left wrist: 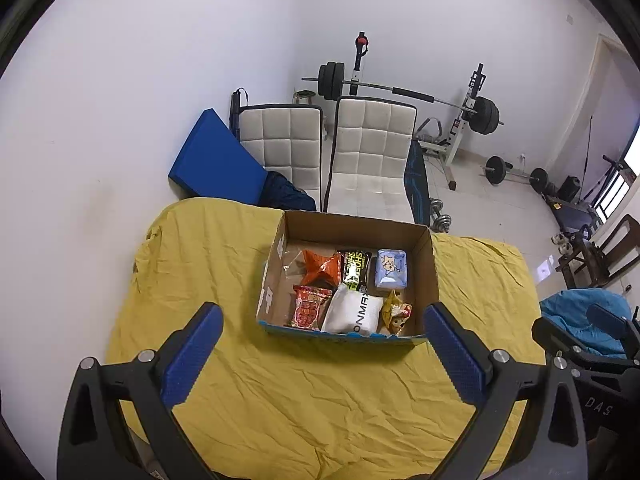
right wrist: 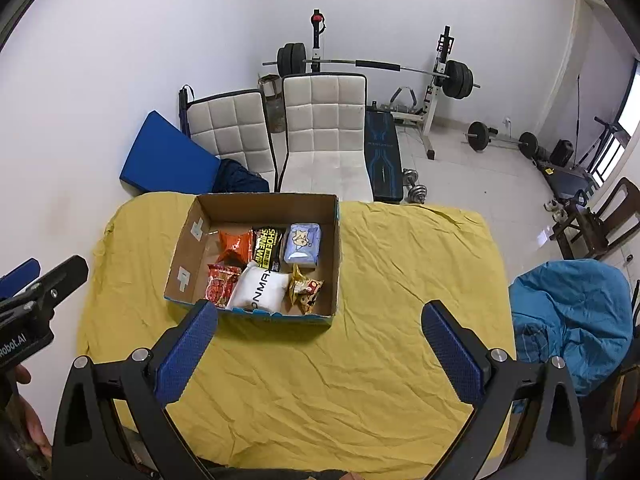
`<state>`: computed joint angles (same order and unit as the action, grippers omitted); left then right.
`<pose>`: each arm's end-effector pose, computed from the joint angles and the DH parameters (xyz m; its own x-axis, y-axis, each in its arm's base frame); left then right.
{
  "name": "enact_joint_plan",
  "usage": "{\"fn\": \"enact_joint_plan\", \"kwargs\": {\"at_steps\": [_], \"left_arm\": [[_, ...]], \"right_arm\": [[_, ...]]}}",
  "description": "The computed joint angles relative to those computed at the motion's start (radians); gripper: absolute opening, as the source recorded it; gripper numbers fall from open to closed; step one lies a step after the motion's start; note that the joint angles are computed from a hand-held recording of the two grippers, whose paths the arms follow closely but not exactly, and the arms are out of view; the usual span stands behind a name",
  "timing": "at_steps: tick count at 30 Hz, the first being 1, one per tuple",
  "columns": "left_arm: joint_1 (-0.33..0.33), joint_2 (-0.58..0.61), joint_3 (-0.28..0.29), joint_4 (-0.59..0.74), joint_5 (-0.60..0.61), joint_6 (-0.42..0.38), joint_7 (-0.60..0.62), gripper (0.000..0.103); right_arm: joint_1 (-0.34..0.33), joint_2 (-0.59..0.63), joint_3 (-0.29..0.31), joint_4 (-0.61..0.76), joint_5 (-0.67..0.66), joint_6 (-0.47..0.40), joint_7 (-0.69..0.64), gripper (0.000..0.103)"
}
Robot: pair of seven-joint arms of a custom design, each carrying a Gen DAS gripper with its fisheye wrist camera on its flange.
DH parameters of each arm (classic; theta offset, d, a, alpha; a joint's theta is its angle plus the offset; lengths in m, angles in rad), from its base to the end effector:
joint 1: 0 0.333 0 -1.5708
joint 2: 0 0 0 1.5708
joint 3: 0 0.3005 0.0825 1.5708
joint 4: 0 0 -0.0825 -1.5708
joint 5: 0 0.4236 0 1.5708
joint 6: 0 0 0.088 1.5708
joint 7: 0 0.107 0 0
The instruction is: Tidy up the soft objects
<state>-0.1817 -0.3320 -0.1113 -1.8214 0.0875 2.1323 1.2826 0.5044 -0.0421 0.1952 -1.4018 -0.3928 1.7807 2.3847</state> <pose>0.5062 -0.1603 0.7268 -0.0499 -0.9975 0.0507 -0.7966 0.0091 -0.6044 0.4703 0.3570 0.7507 -0.1059 -0.9941 -0.0226 -0.8313 0.1009 -0.5466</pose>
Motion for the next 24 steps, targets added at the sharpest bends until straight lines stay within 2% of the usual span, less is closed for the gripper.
{"fn": "enact_joint_plan", "kwargs": {"at_steps": [24], "left_arm": [[-0.009, 0.004, -0.016, 0.004, 0.023, -0.049, -0.004, 0.103]], "right_arm": [[-0.007, -0.016, -0.005, -0.024, 0.042, 0.001, -0.020, 0.103]]}}
